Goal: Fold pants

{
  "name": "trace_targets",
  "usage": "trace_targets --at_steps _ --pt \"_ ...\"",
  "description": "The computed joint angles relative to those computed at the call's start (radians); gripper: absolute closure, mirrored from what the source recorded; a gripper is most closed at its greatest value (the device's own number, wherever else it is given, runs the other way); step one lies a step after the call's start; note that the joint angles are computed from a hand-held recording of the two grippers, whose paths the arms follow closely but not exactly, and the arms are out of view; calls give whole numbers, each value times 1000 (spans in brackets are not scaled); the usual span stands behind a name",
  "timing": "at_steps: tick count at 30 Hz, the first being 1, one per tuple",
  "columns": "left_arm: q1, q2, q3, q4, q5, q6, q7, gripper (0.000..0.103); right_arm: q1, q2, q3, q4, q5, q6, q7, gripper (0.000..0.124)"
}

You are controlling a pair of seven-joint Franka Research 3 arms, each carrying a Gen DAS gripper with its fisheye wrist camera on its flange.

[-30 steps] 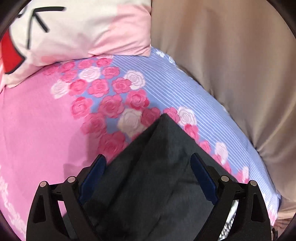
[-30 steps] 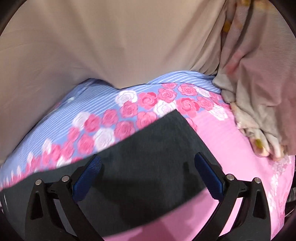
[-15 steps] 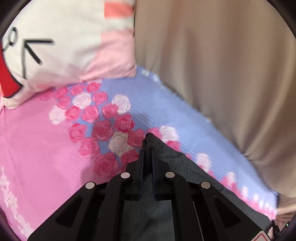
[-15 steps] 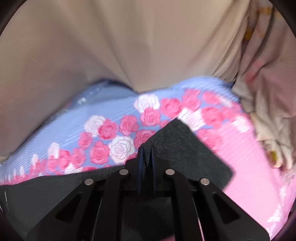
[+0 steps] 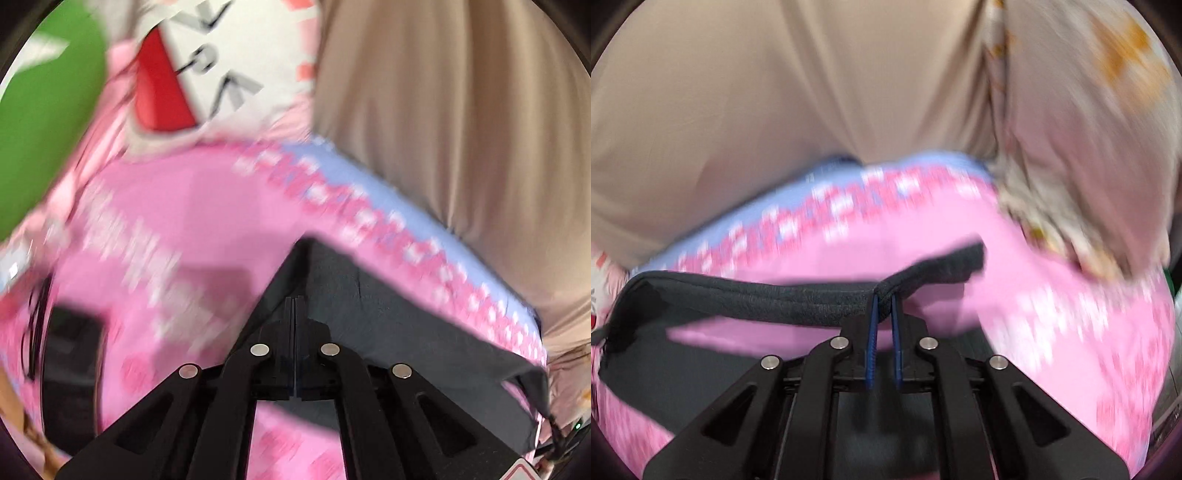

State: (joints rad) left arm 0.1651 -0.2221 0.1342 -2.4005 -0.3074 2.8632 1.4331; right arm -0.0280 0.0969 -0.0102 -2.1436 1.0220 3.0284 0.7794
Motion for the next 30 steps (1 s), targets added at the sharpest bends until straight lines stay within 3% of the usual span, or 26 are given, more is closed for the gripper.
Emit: trace_targets --at_steps 3,4,5,7,8,9,10,11,15,18,19,20,21,23,26,30 --pt "-55 -54 56 -97 -123 17 86 103 -11 -29 -1 -71 88 -22 -44 118" --pt "-98 -68 92 -117 -199 32 135 94 -11 -34 -8 -84 106 -34 -34 117" --pt "-152 -86 135 -136 -289 40 202 67 -9 -44 -15 -103 118 -38 -25 114" --pt "-223 -105 171 -156 -423 79 277 36 -16 -43 -25 -103 208 -60 -77 113" --pt "-228 -109 159 -164 -442 97 273 25 -21 -49 -30 -95 270 -85 -120 106" --pt "-259 -94 174 -151 -487 105 290 24 -22 -56 -35 -91 321 -107 -148 96" --pt "-310 -76 213 -125 -568 99 347 24 -20 -63 -38 -92 369 -113 -175 70" --pt "-345 -48 244 -89 -655 72 401 24 -14 -69 -38 -90 435 -109 -220 54" --pt "-396 81 284 46 -969 -27 560 24 16 -72 -38 -96 489 -95 -269 54" --pt "-365 185 262 139 -1002 -87 541 24 50 -62 -21 -102 389 -5 -217 54" --pt "-350 216 254 163 -993 -103 518 32 56 -64 -17 -104 395 15 -234 53" --pt "-333 245 247 187 -975 -119 487 72 64 -61 -15 -106 373 38 -221 53" --pt "-316 254 241 192 -946 -141 462 99 67 -60 -15 -110 346 44 -197 53" --pt "-276 226 227 173 -1044 -185 543 98 64 -64 -18 -110 358 40 -201 53" --pt "-235 72 194 75 -1064 -117 622 99 50 -88 -33 -118 449 -21 -257 53" --pt "-136 -6 136 19 -857 -119 486 99 35 -93 -56 -119 460 -95 -228 53"
